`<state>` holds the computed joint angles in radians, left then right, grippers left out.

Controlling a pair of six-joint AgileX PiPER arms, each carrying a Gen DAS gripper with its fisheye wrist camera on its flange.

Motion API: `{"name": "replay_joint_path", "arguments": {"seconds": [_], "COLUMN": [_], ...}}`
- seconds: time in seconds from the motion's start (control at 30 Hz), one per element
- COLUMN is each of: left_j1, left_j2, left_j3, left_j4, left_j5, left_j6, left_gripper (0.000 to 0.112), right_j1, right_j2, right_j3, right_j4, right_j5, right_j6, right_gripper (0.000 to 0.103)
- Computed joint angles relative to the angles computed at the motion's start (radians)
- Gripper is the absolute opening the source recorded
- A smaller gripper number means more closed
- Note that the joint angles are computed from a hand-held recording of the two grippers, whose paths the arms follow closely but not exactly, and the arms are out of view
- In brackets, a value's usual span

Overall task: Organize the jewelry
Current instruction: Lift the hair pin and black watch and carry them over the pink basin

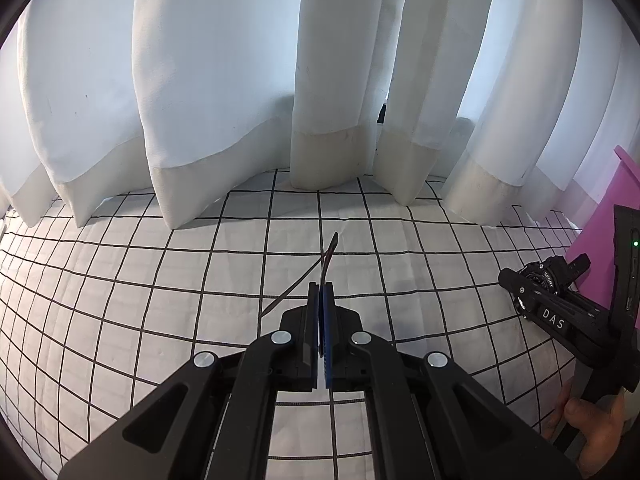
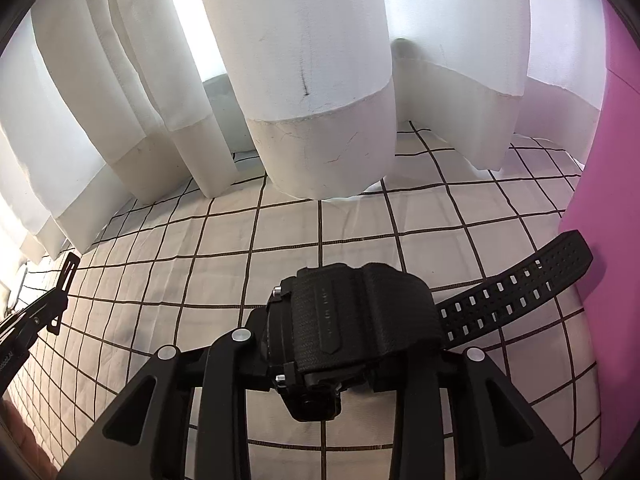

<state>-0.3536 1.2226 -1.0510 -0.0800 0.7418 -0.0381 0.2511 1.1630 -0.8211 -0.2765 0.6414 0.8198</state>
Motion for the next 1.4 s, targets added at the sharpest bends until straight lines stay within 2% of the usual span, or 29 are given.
{"name": "replay_joint_path", "arguments": {"seconds": [0.03,0.07,0.13,0.2,0.27,0.57,0.7,0.77,0.83,0.87,0.93,1.0,1.03,1.1,1.27,1.4], "left_j1": [-0.001,-0.001,-0.003,-0.002,-0.001,0.027,0.027,0.024,0.021,0.022,0.026,0.027,0.027,0.025,0.028,0.03], "left_j2": [0.001,0.002,0.002,0.005,0.006,0.017,0.026,0.023,0.022,0.025,0.029,0.029,0.03,0.03,0.027,0.019], "left_j3": [0.001,0.002,0.003,0.001,0.0,-0.011,-0.015,-0.013,-0.01,-0.01,-0.01,-0.009,-0.009,-0.009,0.001,0.004], "left_j4": [0.002,0.002,0.003,-0.001,-0.003,-0.024,-0.033,-0.032,-0.03,-0.032,-0.039,-0.036,-0.037,-0.036,-0.052,-0.053], "left_j5": [-0.001,-0.001,0.0,0.001,-0.001,0.001,0.001,-0.002,-0.006,-0.006,-0.002,-0.005,-0.006,-0.007,-0.015,-0.013], "left_j6": [-0.002,-0.002,-0.004,-0.004,-0.004,0.017,0.024,0.027,0.03,0.033,0.038,0.035,0.034,0.033,0.044,0.049], "left_gripper": [0.002,0.002,0.002,0.002,0.002,0.002,0.002,0.002,0.002,0.002,0.002,0.002,0.002,0.002,0.002,0.002], "right_j1": [-0.001,0.003,0.046,0.11,0.158,0.128,0.085,0.033,-0.023,-0.024,-0.006,-0.004,-0.03,-0.096,-0.128,-0.101], "right_j2": [0.001,0.013,0.057,0.107,0.146,0.145,0.14,0.111,0.093,0.101,0.095,0.071,0.054,0.013,-0.051,-0.124], "right_j3": [0.002,0.0,-0.04,-0.088,-0.123,-0.122,-0.128,-0.099,-0.082,-0.094,-0.089,-0.075,-0.06,-0.019,0.033,0.064], "right_j4": [0.01,0.016,-0.02,-0.081,-0.146,-0.11,-0.051,-0.007,0.054,0.056,-0.016,-0.069,-0.039,0.06,0.097,0.073], "right_j5": [-0.015,-0.027,0.009,0.079,0.144,0.135,0.131,0.079,0.04,0.054,0.066,0.078,0.059,0.007,-0.034,-0.01], "right_j6": [-0.02,-0.047,-0.065,-0.046,0.001,-0.029,-0.127,-0.145,-0.185,-0.198,-0.142,-0.091,-0.117,-0.211,-0.251,-0.216], "right_gripper": [0.045,0.051,0.072,0.083,0.09,0.093,0.094,0.094,0.093,0.093,0.082,0.031,0.022,0.022,0.022,0.022]}}
